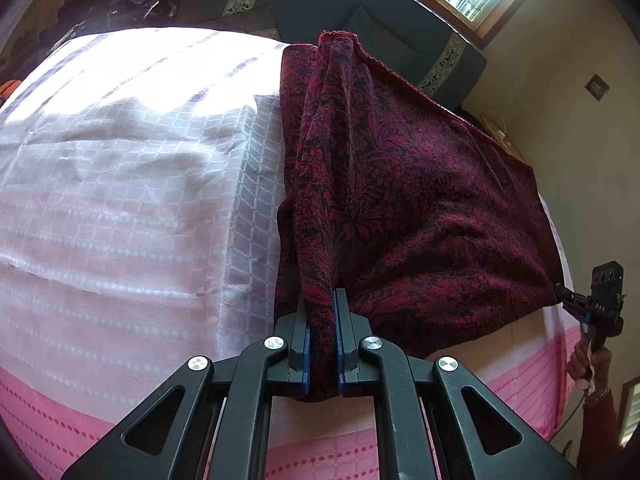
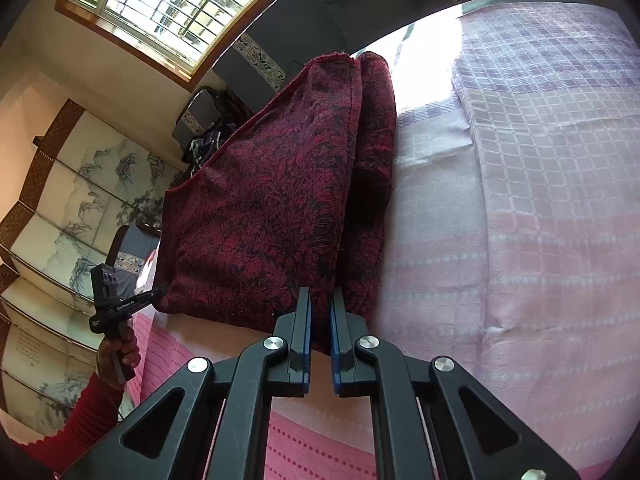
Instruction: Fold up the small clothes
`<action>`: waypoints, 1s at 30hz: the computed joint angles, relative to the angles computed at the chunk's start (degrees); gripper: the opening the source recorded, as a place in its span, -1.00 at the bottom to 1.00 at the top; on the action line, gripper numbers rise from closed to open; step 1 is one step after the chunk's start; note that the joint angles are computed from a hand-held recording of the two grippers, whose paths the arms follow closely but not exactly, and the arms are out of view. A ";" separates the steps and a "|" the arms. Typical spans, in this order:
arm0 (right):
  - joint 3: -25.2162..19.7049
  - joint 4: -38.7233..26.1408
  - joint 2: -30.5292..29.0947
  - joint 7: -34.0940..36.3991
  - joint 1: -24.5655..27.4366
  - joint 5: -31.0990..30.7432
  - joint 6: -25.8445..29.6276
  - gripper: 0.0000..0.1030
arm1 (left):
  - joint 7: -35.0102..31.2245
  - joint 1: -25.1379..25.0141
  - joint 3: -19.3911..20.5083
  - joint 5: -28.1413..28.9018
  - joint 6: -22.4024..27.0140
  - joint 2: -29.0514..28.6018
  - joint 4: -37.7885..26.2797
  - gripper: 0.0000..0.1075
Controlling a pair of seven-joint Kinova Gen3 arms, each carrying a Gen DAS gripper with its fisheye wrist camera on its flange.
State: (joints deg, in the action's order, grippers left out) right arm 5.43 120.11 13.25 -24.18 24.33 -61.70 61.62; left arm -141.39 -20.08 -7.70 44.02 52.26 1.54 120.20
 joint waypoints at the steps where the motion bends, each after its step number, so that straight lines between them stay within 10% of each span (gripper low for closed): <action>1: 0.10 0.26 0.53 0.22 0.34 -0.35 0.43 -0.84 | -0.61 -0.12 -0.10 0.36 -0.04 0.08 0.10 -0.83; 16: 0.71 1.86 1.45 0.39 2.55 -2.01 3.46 -0.84 | -3.13 -4.80 -1.24 2.98 7.07 2.82 -1.27 -0.83; 30: -0.08 7.03 -2.37 3.86 -0.88 -5.26 -7.62 -0.92 | -9.92 -5.91 3.68 6.92 -6.69 -4.44 6.82 -0.57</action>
State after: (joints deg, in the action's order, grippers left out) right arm 5.35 127.14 10.88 -20.32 23.45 -66.96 54.00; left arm -151.32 -25.99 -4.02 50.94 45.57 -2.90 127.02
